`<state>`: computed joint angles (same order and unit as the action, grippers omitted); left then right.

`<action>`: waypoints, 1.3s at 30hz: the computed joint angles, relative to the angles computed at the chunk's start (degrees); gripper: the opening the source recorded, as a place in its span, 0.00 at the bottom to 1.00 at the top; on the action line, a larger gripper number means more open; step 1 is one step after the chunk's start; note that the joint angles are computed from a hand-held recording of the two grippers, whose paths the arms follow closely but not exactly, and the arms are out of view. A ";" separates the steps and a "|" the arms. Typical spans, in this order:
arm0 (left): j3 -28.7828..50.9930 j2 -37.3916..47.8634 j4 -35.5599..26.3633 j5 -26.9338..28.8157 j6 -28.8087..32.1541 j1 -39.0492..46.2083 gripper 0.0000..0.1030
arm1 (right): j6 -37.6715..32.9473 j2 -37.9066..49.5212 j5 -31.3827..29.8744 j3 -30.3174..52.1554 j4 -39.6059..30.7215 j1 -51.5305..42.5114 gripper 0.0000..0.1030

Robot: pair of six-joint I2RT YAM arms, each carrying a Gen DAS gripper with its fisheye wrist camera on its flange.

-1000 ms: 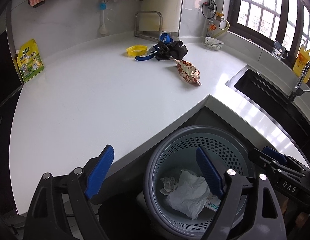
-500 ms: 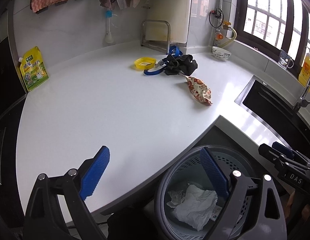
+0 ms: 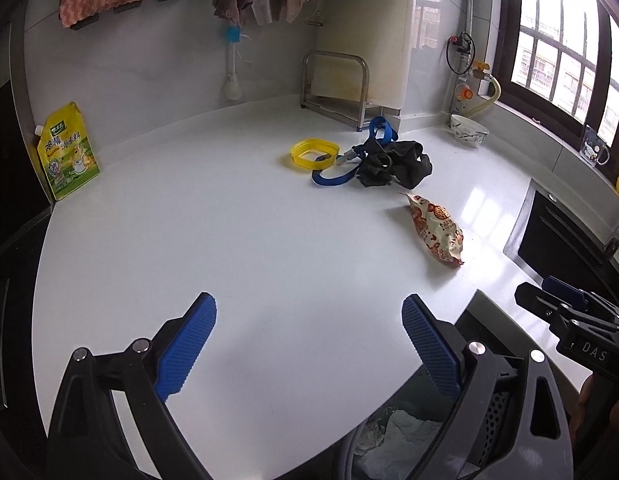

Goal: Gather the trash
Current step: 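Grasp the red-and-white snack wrapper with the right gripper, then grasp the yellow plastic ring with the left gripper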

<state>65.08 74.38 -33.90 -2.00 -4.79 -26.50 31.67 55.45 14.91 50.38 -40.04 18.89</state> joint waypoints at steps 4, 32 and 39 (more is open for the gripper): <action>3.59 4.41 0.93 0.39 1.05 1.43 0.90 | -3.04 7.58 -3.98 3.66 3.57 -4.27 0.68; 39.38 39.38 -2.33 8.67 3.92 7.62 0.90 | -14.18 37.55 -6.21 21.93 7.49 -11.18 0.23; 56.26 51.91 -8.53 8.13 3.89 6.89 0.90 | -14.36 34.77 -9.42 20.02 10.02 -14.25 0.20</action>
<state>121.34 126.29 -42.43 6.13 -0.90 -19.62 17.31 90.23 5.49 70.39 -30.01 4.63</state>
